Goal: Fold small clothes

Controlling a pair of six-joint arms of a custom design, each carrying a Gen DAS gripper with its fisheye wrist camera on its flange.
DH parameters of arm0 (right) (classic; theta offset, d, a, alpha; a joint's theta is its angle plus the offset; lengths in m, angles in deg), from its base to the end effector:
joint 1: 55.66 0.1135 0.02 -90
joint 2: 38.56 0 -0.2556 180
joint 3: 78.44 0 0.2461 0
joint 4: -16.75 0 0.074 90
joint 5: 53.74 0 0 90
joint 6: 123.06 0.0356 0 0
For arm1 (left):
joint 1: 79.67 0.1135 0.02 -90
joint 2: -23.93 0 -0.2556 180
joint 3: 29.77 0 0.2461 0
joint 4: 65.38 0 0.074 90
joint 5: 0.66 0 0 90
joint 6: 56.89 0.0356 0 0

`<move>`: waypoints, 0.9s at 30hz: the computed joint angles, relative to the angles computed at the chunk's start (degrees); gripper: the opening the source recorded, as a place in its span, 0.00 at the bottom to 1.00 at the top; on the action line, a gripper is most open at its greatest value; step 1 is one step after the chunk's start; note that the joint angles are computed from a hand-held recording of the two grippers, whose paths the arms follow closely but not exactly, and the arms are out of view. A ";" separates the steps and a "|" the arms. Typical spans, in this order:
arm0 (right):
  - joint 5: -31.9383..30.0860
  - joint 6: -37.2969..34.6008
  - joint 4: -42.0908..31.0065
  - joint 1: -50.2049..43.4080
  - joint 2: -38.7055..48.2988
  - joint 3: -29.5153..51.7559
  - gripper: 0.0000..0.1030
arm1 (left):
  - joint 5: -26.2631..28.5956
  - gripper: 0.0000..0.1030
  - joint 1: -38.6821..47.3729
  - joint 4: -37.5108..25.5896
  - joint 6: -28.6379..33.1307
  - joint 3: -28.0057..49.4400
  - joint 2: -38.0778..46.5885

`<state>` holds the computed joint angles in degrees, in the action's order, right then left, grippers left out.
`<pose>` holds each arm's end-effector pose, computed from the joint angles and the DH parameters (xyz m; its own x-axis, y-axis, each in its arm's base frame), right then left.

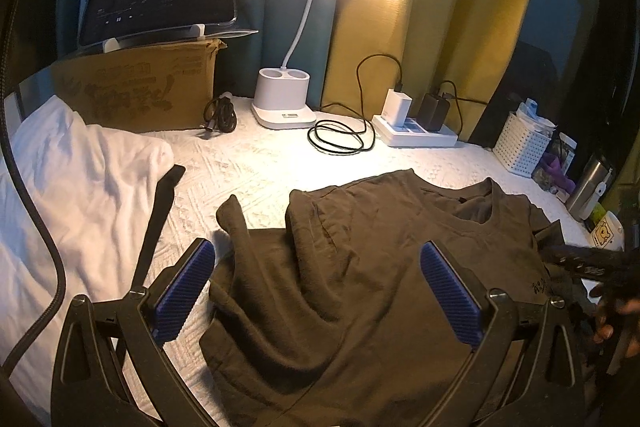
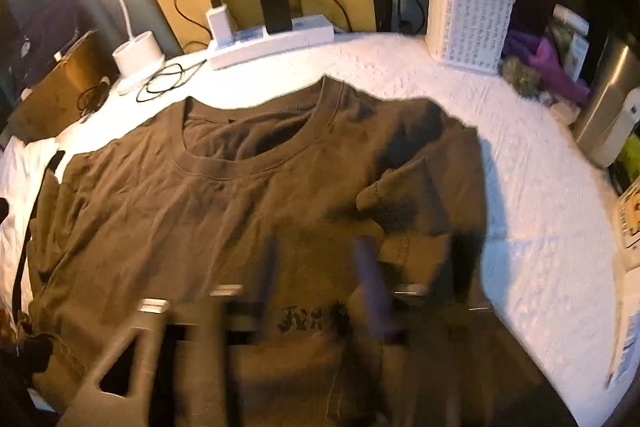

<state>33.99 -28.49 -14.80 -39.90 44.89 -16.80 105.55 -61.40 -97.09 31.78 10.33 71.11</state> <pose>0.2736 0.0787 0.1881 -0.7932 -0.1411 -0.5924 -0.2317 0.9696 0.0792 0.1691 0.0454 0.2029 -0.5925 -0.2191 -0.7752 -0.1082 0.9752 -0.1929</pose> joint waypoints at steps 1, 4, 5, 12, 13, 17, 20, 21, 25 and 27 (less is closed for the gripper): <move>0.20 -0.24 -0.04 -0.71 -1.63 -0.38 0.80 | -0.01 0.99 -0.01 -0.10 -0.10 -0.09 -0.17; 1.79 -2.45 0.44 -2.89 -4.04 -0.84 0.80 | -0.49 0.99 -0.90 -0.26 -0.73 -0.32 -0.67; 2.29 -3.33 1.16 -3.11 -4.10 -0.88 0.80 | -0.67 0.99 -1.34 -0.43 -0.86 -0.37 -0.96; 5.05 -4.21 2.01 1.23 2.02 3.40 0.57 | -2.79 0.99 -3.64 -1.30 -1.96 -0.46 -1.79; 5.31 -3.91 1.93 1.89 3.61 4.15 0.56 | -2.72 0.99 -3.36 -1.14 -2.02 -0.34 -1.27; 7.75 -2.07 2.13 1.52 11.56 7.68 0.51 | -2.92 0.99 -2.35 -0.14 -1.46 -0.10 0.56; 9.04 -0.83 2.68 0.08 15.15 9.34 0.51 | -2.68 0.99 -1.31 1.12 -1.18 0.27 3.02; 8.65 -0.76 2.95 -0.65 16.20 9.98 0.51 | -2.70 0.99 -1.18 1.64 -1.19 0.48 4.09; 7.56 -1.23 2.87 -2.36 17.59 11.29 0.51 | -2.95 0.99 -1.63 3.04 -1.31 1.11 6.74; 7.49 -1.32 2.13 -3.17 17.17 11.39 0.45 | -3.06 0.99 -2.00 3.64 -1.40 1.26 7.55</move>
<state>41.48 -29.81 -12.66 -43.07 62.06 -5.41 102.49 -63.39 -93.46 30.38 11.60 78.66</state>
